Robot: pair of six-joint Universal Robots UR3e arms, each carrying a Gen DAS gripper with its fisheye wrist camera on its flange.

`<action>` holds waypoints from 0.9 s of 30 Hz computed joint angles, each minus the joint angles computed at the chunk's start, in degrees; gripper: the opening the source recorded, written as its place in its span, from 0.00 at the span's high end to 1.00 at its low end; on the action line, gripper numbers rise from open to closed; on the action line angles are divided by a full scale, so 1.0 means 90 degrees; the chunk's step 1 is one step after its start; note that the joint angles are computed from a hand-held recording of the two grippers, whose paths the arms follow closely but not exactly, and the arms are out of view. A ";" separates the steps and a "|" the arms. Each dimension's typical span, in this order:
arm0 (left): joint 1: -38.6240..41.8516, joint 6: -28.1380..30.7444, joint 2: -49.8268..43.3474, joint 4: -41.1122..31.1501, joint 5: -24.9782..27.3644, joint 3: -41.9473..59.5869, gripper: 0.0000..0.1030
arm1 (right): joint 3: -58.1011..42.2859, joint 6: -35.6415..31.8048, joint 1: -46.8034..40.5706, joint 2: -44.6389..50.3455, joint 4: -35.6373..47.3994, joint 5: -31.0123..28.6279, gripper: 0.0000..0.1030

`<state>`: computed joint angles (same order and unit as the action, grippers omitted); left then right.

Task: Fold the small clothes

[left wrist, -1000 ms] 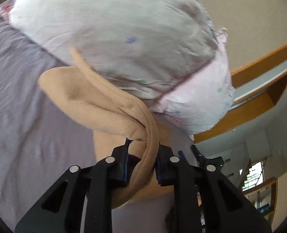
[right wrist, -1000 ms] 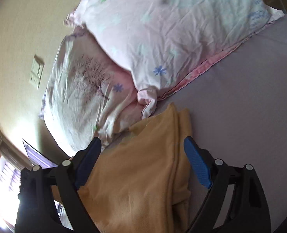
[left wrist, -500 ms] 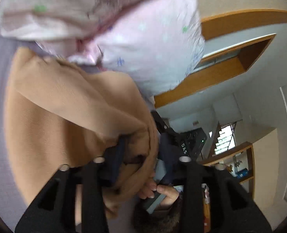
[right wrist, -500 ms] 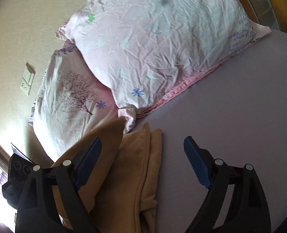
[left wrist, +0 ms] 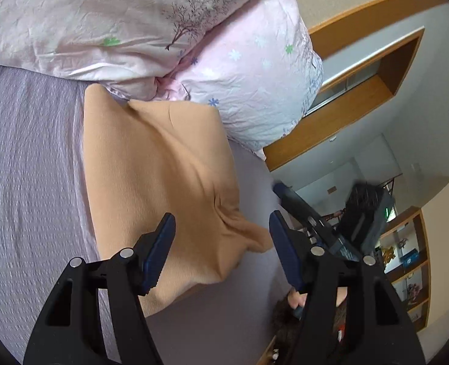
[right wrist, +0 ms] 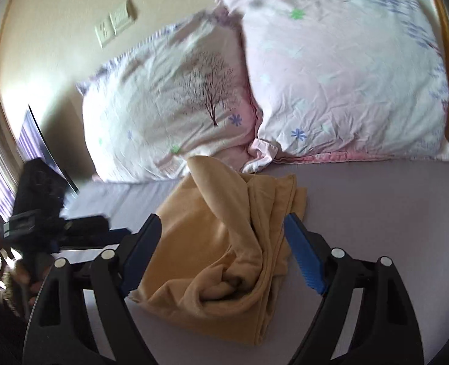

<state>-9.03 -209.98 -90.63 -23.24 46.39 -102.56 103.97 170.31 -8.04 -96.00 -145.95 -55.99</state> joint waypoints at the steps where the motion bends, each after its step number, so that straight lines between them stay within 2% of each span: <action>1: -0.0082 0.0085 -0.0002 -0.0049 0.0110 -0.0011 0.37 | -0.0507 0.0043 0.0331 0.0484 0.0204 -0.0428 0.22; 2: -0.0134 0.0134 0.0009 -0.0076 0.0200 -0.0035 0.37 | -0.1138 0.0071 0.0669 0.1091 0.0511 -0.0903 0.33; 3: -0.0218 0.0191 -0.0010 -0.0143 0.0338 -0.0029 0.36 | -0.1635 0.0064 0.0874 0.1580 0.0793 -0.1186 0.54; 4: -0.0275 0.0249 -0.0040 -0.0233 0.0427 -0.0008 0.36 | -0.1896 0.0120 0.0953 0.1872 0.0925 -0.1338 0.90; 5: -0.0341 0.0281 -0.0137 -0.0322 0.0528 0.0085 0.36 | -0.1891 0.0405 0.0902 0.2027 0.0655 -0.1447 0.94; 8: -0.0381 0.0425 -0.0156 -0.0497 0.0517 0.0052 0.36 | -0.1438 0.1192 0.0079 0.1889 0.0366 -0.0567 0.92; 9: -0.0385 0.0456 -0.0167 -0.0499 0.0495 0.0047 0.36 | -0.1274 0.1274 -0.0041 0.1755 0.0317 -0.0564 0.88; 11: -0.0436 0.0582 -0.0120 -0.0651 0.0615 0.0074 0.35 | -0.0783 0.1494 -0.0153 0.1194 0.0022 -0.0838 0.63; 12: -0.0455 0.0620 -0.0136 -0.0652 0.0644 0.0089 0.34 | -0.0372 0.1487 -0.0404 0.0791 -0.0158 -0.0387 0.60; 13: -0.0461 0.0656 -0.0117 -0.0664 0.0652 0.0074 0.34 | 0.0157 0.1338 -0.0830 0.0250 -0.0269 0.0531 0.59; 14: -0.0459 0.0679 -0.0109 -0.0676 0.0652 0.0060 0.34 | 0.0421 0.1139 -0.1080 -0.0113 -0.0151 0.1116 0.59; 17: -0.0431 0.0639 -0.0122 -0.0647 0.0610 0.0013 0.33 | 0.0973 0.0227 -0.1332 -0.1021 0.0486 0.2200 0.61; 19: -0.0404 0.0619 -0.0116 -0.0627 0.0582 -0.0032 0.33 | 0.1085 -0.0254 -0.1026 -0.1232 0.0575 0.1981 0.61; 21: -0.0408 0.0614 -0.0104 -0.0655 0.0608 -0.0038 0.33 | 0.0890 -0.0488 -0.0223 -0.0972 0.0478 0.0814 0.62; 23: -0.0433 0.0661 -0.0047 -0.0753 0.0666 -0.0037 0.33 | 0.0643 -0.0527 0.0550 -0.0658 0.0913 -0.0772 0.73; 24: -0.0440 0.0711 0.0014 -0.0794 0.0688 -0.0077 0.33 | 0.0707 -0.0553 0.0711 -0.0586 0.1108 -0.1336 0.74; 25: -0.0425 0.0768 0.0052 -0.0814 0.0639 -0.0122 0.33 | 0.1000 -0.0673 0.0606 -0.0701 0.1176 -0.1367 0.75; 27: -0.0421 0.0895 0.0078 -0.0974 0.0603 -0.0144 0.33 | 0.1844 -0.0935 -0.0096 -0.1409 0.1128 -0.0575 0.75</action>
<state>-12.82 -201.92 -89.92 -32.00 51.82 -103.86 120.57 161.89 -8.90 -108.68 -135.79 -61.17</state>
